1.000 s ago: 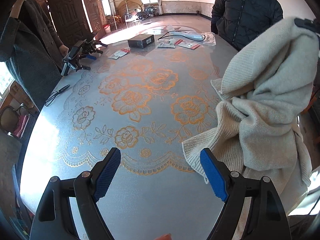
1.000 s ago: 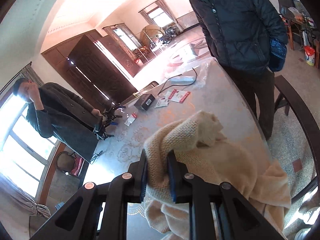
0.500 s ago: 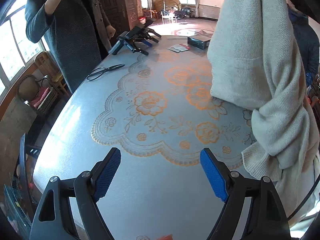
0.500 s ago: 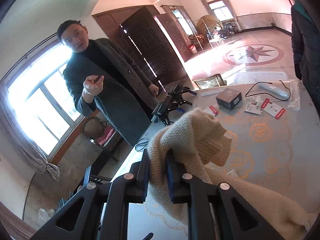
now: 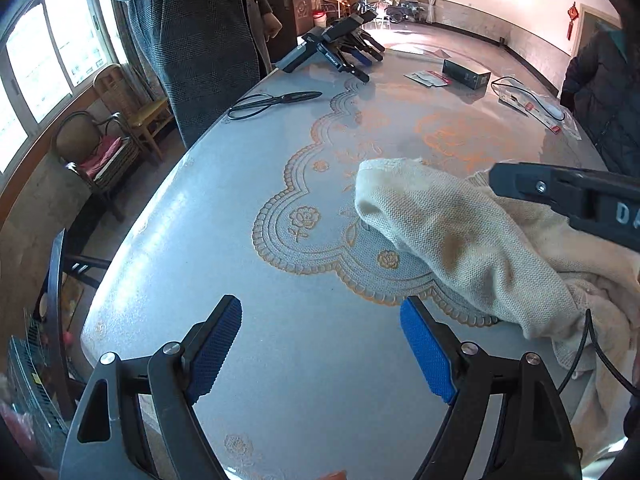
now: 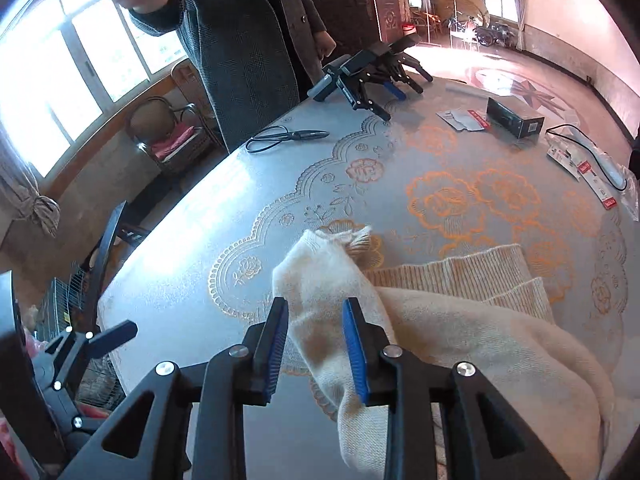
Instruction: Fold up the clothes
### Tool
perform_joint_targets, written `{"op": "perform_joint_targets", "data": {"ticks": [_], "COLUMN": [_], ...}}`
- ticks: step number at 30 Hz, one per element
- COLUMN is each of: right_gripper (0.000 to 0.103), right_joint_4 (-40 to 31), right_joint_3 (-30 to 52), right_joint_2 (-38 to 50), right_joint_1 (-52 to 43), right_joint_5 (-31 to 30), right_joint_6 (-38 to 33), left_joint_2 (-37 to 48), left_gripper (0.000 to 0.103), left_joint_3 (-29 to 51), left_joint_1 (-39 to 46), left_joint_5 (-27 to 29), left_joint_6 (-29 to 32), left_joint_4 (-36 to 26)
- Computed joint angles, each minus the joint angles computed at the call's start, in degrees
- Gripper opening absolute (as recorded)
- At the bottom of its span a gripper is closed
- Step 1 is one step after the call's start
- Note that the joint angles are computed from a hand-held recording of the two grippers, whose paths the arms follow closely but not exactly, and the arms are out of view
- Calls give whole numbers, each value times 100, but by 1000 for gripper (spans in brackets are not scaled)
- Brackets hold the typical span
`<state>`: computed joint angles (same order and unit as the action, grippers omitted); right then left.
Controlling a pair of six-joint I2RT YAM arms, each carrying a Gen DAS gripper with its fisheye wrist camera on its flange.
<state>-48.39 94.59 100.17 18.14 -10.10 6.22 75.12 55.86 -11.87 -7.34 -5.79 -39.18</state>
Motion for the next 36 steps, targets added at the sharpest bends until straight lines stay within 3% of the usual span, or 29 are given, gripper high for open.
{"op": "perform_joint_targets", "data": {"ticks": [6,10,15,18,22,36], "right_gripper": [31,34,39,39,40,38], "right_joint_4": [202,-369,-1026,-840,-485,187], "right_joint_3": [-1448,-2136,-2433,-2545,-2588,-2226], "right_joint_2": [-1863,-2635,-2094,-1560,-907,381], "right_joint_1": [-1239,-3298,-6237,-6979,-7530,-7638], "right_joint_5": [-236,-937,-2303,-2650,-2980,-3519], "right_joint_6": [453,730,489,503,760,1815], "left_joint_2": [602,1037,1806,2166,2443,3039], "left_gripper": [83,83,83,83,83,83], "left_joint_3": [571,944,1666,2078,2560,3493], "left_joint_1": [-506,-1197,-2073,-2470,-2867,-3682], "left_joint_5": [273,141,-351,-641,-874,-1433], "left_joint_6": [249,525,743,735,448,-498], "left_joint_4": [104,431,749,858,684,-96]}}
